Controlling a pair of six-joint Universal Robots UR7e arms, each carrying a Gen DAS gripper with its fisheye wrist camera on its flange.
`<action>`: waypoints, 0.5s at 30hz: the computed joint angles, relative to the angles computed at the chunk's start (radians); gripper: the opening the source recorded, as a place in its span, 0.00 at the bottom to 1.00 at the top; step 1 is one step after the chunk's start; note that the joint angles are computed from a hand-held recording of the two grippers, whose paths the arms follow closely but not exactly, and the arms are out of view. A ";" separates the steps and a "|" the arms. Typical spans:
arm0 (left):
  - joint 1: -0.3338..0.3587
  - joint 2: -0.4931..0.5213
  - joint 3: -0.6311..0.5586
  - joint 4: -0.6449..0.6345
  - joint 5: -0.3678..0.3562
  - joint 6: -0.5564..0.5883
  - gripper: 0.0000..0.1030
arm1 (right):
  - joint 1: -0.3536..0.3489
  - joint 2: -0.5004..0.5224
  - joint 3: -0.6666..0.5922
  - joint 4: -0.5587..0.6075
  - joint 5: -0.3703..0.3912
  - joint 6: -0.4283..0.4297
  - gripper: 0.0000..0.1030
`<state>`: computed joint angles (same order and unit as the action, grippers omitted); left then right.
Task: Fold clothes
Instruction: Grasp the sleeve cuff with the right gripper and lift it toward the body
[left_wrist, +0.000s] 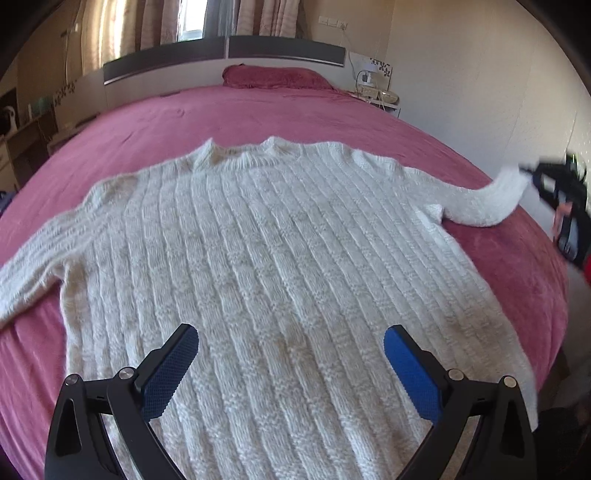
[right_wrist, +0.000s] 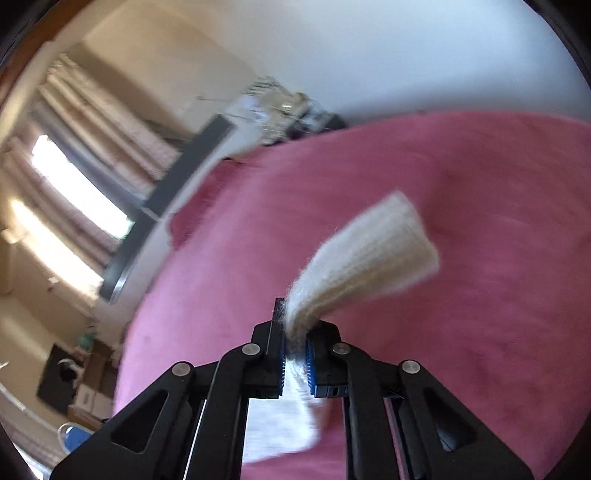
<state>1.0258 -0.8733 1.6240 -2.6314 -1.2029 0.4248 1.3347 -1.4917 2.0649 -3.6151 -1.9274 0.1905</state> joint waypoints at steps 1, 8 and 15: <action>0.001 0.002 0.000 -0.005 0.004 0.008 1.00 | 0.027 0.014 -0.015 -0.002 -0.003 -0.012 0.09; 0.022 -0.019 0.001 -0.009 -0.024 0.037 1.00 | 0.272 0.257 -0.257 0.092 -0.079 -0.175 0.09; 0.061 -0.040 -0.031 0.031 -0.074 -0.021 1.00 | 0.411 0.597 -0.506 0.222 -0.131 -0.281 0.09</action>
